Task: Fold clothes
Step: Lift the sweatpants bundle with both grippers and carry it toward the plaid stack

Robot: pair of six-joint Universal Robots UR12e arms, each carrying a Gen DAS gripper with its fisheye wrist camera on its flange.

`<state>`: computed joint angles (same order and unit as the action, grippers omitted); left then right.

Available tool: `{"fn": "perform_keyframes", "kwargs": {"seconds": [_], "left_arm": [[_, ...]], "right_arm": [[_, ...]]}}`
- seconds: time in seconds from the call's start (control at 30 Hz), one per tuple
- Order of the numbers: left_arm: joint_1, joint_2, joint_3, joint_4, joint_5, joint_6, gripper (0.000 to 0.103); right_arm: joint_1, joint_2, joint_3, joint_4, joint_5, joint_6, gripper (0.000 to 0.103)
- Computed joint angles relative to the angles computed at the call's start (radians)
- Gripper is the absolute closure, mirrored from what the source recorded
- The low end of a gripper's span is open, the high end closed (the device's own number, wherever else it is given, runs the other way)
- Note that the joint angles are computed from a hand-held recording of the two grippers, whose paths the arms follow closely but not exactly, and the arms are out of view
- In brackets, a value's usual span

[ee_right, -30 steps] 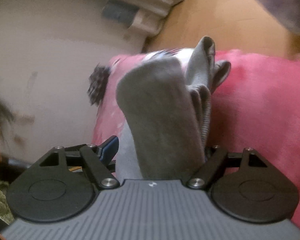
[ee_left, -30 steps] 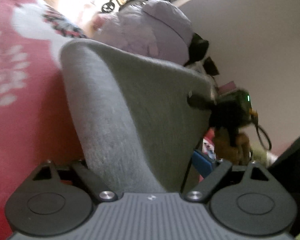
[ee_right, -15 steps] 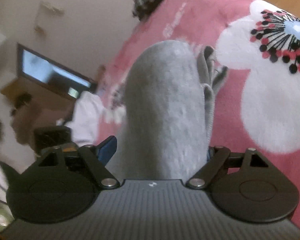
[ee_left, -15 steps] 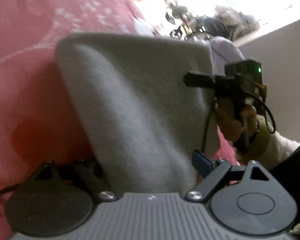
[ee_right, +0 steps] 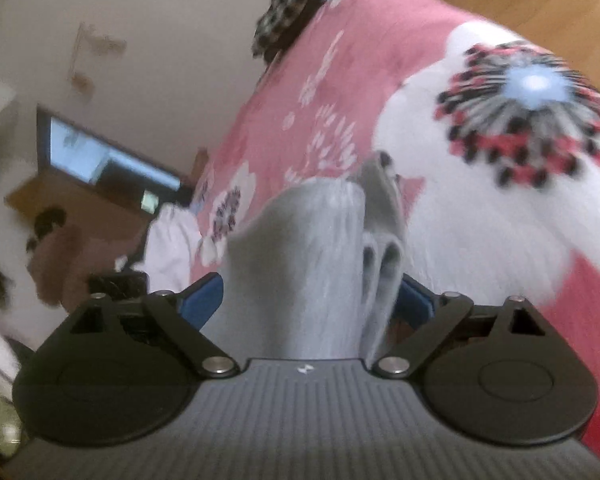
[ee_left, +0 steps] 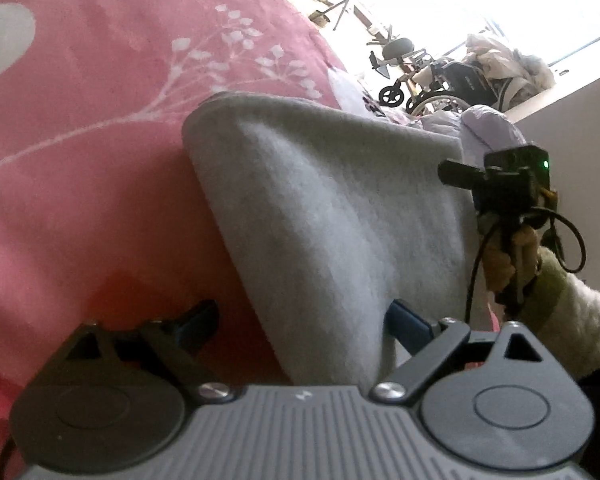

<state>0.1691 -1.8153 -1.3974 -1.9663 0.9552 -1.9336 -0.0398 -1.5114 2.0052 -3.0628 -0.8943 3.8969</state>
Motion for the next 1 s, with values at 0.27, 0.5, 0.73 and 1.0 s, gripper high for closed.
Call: {"fn": "perform_keyframes", "kwargs": {"seconds": [0.27, 0.5, 0.73, 1.0], "left_arm": [[-0.020, 0.037, -0.023, 0.116, 0.080, -0.107, 0.015], [-0.017, 0.058, -0.049, 0.151, 0.068, -0.109, 0.016], [-0.013, 0.063, -0.065, 0.161, 0.052, -0.106, 0.016], [-0.011, 0.079, -0.092, 0.189, 0.033, -0.043, 0.015]], "right_arm": [[-0.014, -0.015, 0.035, -0.022, 0.140, -0.014, 0.003], [-0.016, -0.052, 0.027, -0.004, -0.004, 0.020, 0.015], [0.018, -0.100, 0.042, 0.191, 0.010, -0.066, 0.006], [0.023, 0.022, -0.012, 0.011, 0.094, -0.039, 0.009]]}}
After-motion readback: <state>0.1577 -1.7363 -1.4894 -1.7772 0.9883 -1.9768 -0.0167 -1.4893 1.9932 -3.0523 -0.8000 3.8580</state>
